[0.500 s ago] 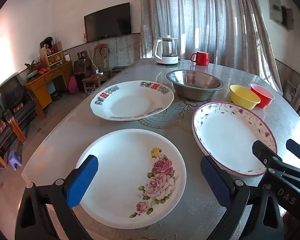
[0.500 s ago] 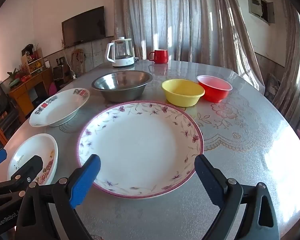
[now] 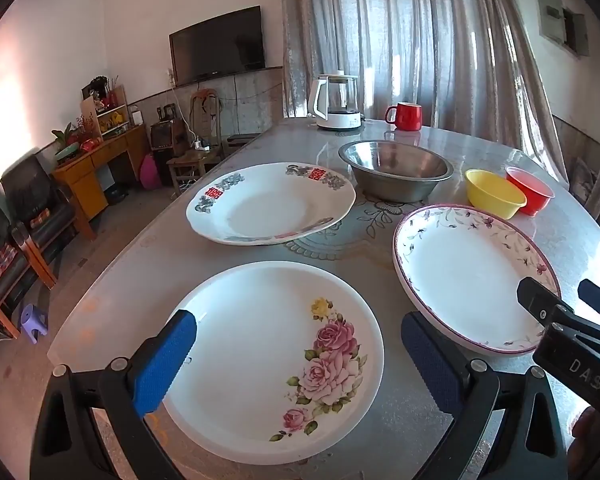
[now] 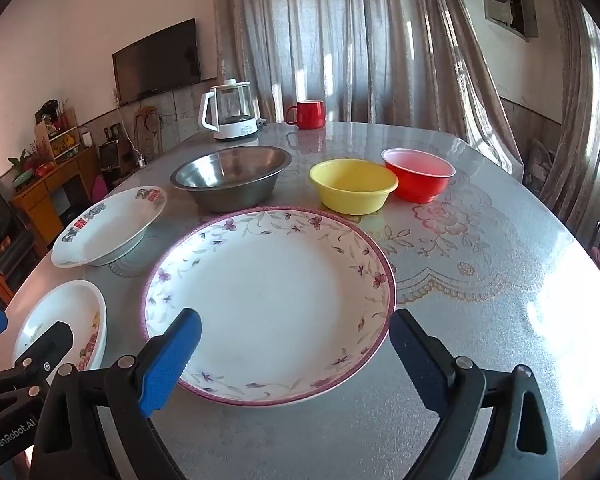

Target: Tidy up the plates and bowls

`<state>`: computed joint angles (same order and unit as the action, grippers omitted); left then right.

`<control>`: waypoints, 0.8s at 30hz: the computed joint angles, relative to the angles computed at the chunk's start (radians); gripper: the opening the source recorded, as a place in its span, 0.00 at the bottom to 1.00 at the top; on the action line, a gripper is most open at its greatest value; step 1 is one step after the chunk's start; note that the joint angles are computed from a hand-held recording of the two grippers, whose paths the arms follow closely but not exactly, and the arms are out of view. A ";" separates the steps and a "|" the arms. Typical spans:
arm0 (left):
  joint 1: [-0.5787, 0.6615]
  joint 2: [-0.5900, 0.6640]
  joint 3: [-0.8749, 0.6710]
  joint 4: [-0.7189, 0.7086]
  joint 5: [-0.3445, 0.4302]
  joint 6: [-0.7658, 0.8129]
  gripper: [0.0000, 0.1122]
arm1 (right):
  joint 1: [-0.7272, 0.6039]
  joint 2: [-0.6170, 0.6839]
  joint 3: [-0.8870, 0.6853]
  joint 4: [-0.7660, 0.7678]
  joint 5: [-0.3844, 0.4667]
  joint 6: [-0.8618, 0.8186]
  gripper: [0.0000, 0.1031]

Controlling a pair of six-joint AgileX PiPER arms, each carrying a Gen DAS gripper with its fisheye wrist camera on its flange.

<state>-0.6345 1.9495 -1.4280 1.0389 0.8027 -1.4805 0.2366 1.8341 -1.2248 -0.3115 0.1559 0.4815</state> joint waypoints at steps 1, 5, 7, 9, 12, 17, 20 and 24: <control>0.000 0.000 0.000 0.000 0.001 0.000 0.91 | 0.000 0.002 -0.002 0.014 -0.002 -0.012 0.94; 0.002 0.000 -0.001 -0.005 -0.002 0.005 0.91 | 0.004 -0.005 0.004 -0.018 -0.009 0.013 0.94; 0.002 0.001 -0.003 -0.007 -0.002 0.008 0.92 | 0.002 -0.010 0.008 0.024 -0.012 -0.028 0.94; 0.001 0.002 -0.003 -0.005 -0.001 0.009 0.91 | 0.002 -0.012 0.009 0.046 -0.014 -0.049 0.94; 0.000 0.005 -0.006 -0.006 0.001 0.008 0.91 | 0.003 -0.014 0.010 0.051 -0.018 -0.057 0.94; -0.002 0.001 -0.001 -0.008 0.000 0.005 0.92 | 0.000 -0.017 0.012 0.082 -0.019 -0.089 0.94; -0.002 0.001 0.000 -0.007 -0.001 0.004 0.92 | -0.001 -0.022 0.017 0.097 -0.023 -0.101 0.94; -0.001 0.001 0.000 -0.006 -0.001 0.006 0.92 | -0.005 -0.030 0.022 0.137 -0.025 -0.144 0.94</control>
